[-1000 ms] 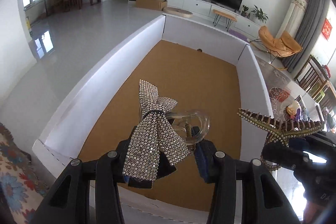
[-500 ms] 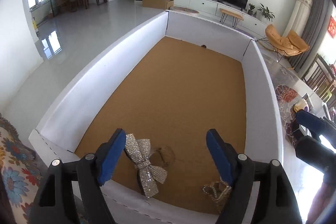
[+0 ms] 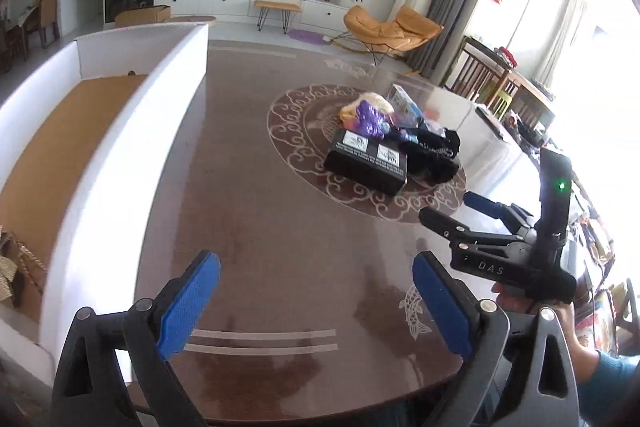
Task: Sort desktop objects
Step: 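Move the left tool back to the table toward the black soap box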
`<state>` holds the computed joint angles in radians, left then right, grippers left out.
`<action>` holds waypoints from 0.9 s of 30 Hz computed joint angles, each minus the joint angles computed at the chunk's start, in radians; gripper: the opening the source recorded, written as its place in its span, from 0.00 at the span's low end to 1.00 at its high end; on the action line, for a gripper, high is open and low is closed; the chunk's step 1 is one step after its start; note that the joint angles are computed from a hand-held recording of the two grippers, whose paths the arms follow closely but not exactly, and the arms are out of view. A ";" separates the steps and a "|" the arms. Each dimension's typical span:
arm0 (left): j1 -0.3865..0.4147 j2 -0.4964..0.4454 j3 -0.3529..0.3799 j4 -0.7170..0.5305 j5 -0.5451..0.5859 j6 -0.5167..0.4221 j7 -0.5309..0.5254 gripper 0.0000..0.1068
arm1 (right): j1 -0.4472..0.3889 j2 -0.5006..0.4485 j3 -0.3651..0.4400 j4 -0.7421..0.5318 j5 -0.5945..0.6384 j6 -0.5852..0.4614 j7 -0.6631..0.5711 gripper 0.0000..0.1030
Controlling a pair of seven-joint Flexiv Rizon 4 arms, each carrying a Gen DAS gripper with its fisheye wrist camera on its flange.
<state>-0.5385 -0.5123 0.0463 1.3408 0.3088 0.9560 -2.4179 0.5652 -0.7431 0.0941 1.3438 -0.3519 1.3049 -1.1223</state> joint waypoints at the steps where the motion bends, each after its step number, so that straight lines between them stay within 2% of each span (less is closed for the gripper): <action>1: -0.003 -0.044 -0.005 -0.045 0.001 -0.029 0.016 0.92 | -0.012 0.021 -0.013 0.040 0.003 -0.015 0.009 0.93; 6: -0.049 -0.227 0.034 -0.298 0.033 -0.217 0.062 0.92 | -0.057 0.074 -0.034 0.148 0.001 -0.070 0.038 0.93; 10: -0.076 -0.307 0.088 -0.432 0.070 -0.311 0.009 0.92 | -0.078 0.083 -0.027 0.198 0.010 -0.032 0.072 0.93; 14: -0.058 -0.314 0.085 -0.414 0.067 -0.250 -0.067 0.92 | -0.091 0.086 -0.012 0.203 0.020 -0.015 0.085 0.93; 19: -0.054 -0.335 0.082 -0.448 0.060 -0.290 -0.050 0.92 | -0.085 0.078 -0.013 0.182 -0.001 -0.059 0.069 0.93; 22: -0.063 -0.366 0.084 -0.514 0.061 -0.370 -0.014 0.95 | -0.069 0.073 -0.031 0.174 -0.021 -0.074 0.077 0.94; 27: -0.060 -0.365 0.079 -0.509 0.059 -0.363 -0.007 0.96 | -0.045 0.059 -0.050 0.153 -0.064 -0.110 0.086 0.99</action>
